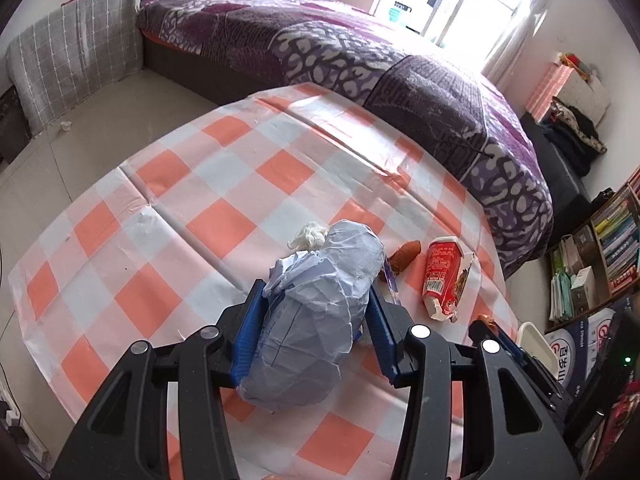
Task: Collect trash
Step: 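Grasp the orange peel with the right tool while the left tool holds the foil, then carry the foil and orange peel to the white bin and release the peel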
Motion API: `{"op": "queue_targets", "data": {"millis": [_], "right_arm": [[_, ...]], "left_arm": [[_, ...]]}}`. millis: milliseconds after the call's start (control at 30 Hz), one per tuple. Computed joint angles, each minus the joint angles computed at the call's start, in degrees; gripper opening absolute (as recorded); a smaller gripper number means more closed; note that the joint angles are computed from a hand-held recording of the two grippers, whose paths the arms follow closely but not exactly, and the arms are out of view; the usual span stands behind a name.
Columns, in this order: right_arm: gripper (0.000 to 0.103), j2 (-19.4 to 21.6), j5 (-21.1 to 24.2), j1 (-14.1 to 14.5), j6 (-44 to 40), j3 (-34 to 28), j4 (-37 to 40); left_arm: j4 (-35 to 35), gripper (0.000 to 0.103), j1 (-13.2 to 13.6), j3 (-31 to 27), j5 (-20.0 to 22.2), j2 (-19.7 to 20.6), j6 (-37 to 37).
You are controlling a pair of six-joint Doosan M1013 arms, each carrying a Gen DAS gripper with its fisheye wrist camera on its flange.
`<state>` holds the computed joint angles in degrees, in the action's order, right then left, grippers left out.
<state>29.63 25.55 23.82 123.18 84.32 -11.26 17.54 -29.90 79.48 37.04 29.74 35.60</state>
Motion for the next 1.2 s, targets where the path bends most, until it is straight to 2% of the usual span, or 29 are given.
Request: {"op": "queue_targets", "data": {"millis": [100,233,367,567,800,1200], "right_arm": [[0.022,-1.03,-2.85,0.33,6.79,1.11,-8.18],[0.022,-1.72,-4.15,0.42,13.09,1.7,-15.68],[0.022,-2.29,-4.4,0.55,19.2,2.49,-22.19],[0.022,-2.88,-4.49,0.48,24.68,3.21,-28.12],[0.022,-3.77,-4.19,0.24,28.38,4.22,-32.61],[0.023,-5.25,-2.35,-1.66,31.06,5.81,-32.54]], "left_arm": [[9.41,0.048,-1.15,0.42,0.17,-0.35,-7.63],[19.69,0.048,-2.65,0.49,1.86,-0.27,-15.04],[25.6,0.048,-3.91,0.21,3.65,0.25,-18.8],[32.43,0.048,-5.55,0.31,4.59,0.54,-23.78],[33.26,0.048,-6.62,-0.84,4.03,1.43,-23.38],[29.39,0.048,-7.95,-3.26,1.23,2.76,-18.35]]}}
